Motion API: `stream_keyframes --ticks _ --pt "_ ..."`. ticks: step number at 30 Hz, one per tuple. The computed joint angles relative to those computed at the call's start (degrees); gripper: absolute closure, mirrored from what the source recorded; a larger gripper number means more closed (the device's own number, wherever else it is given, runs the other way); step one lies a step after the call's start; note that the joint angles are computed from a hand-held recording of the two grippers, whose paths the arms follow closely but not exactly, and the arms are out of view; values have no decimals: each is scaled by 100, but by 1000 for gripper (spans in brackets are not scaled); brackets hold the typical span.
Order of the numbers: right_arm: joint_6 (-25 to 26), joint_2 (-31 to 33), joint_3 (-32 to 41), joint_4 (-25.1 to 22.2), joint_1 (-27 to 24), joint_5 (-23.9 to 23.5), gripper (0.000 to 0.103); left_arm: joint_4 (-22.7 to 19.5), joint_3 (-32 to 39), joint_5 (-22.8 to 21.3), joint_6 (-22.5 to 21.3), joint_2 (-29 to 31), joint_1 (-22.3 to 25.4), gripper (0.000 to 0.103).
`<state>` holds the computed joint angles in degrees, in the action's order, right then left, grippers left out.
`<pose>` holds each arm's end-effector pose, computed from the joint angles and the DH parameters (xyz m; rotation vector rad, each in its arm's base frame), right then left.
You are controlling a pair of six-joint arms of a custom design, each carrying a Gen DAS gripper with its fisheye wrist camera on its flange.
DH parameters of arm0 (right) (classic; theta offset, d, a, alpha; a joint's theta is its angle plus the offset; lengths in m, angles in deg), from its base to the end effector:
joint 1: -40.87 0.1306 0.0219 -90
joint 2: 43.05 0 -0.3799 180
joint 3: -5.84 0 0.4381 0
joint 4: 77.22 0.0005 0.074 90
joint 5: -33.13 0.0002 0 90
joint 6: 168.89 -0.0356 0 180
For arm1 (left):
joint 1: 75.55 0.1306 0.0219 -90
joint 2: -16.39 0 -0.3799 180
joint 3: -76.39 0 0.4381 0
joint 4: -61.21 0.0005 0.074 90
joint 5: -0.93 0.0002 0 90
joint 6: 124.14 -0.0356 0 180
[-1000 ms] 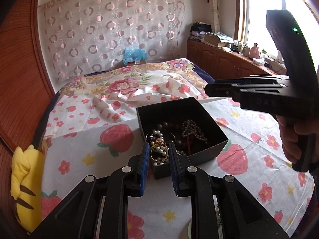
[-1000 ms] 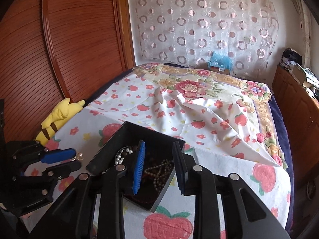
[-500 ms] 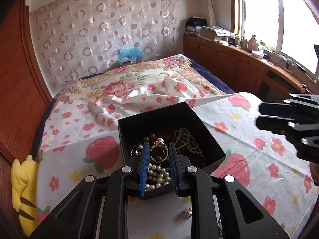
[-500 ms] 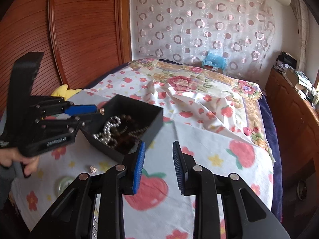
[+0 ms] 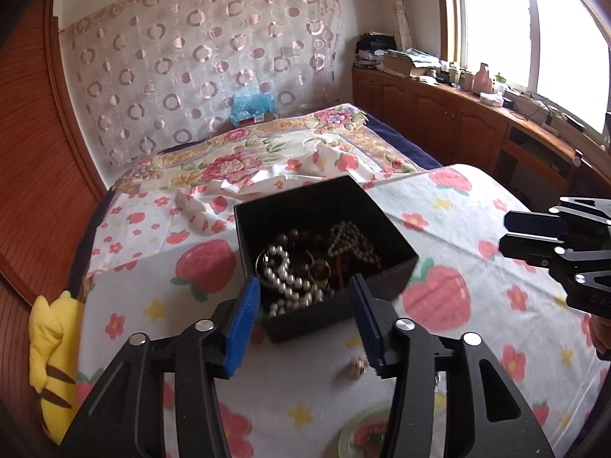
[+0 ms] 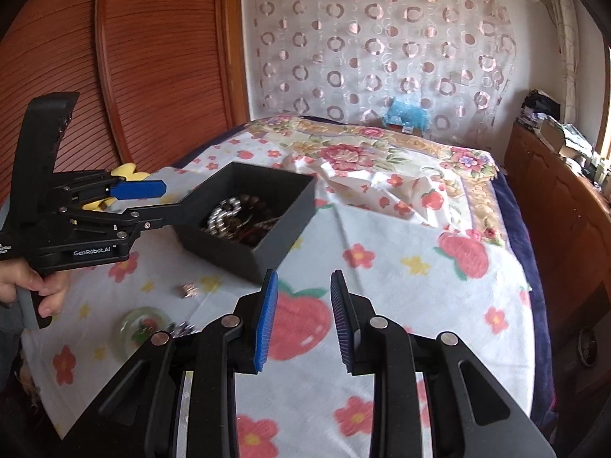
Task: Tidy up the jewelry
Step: 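Move the right gripper to the silver hair comb and grasp its flowered top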
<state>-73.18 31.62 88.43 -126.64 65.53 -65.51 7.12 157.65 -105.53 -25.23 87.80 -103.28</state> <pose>0.3952 0.1868 0.4848 -0.6803 2.2067 0.3431 0.3672 -0.1822 0.4900 0.2375 2.2915 0.0107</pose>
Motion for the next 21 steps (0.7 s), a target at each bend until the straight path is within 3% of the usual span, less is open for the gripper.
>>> stream_keyframes --ticks 4,6,14,17,21 --pt "-74 -112 -143 9 165 -61 71 -16 -278 -69 100 -352 -40 50" --pt "-144 -161 -219 20 243 -120 58 -24 -426 -140 158 -537 -35 48" --pt "-219 -285 -496 -2 599 -256 51 -193 -809 -169 463 -1056 -20 42" --pt "-197 -265 -526 -21 731 -227 42 -209 -906 -179 510 -1161 -32 35" --pt "-152 -210 -546 -98 873 -279 40 -216 -1043 -182 573 -1257 -22 23"
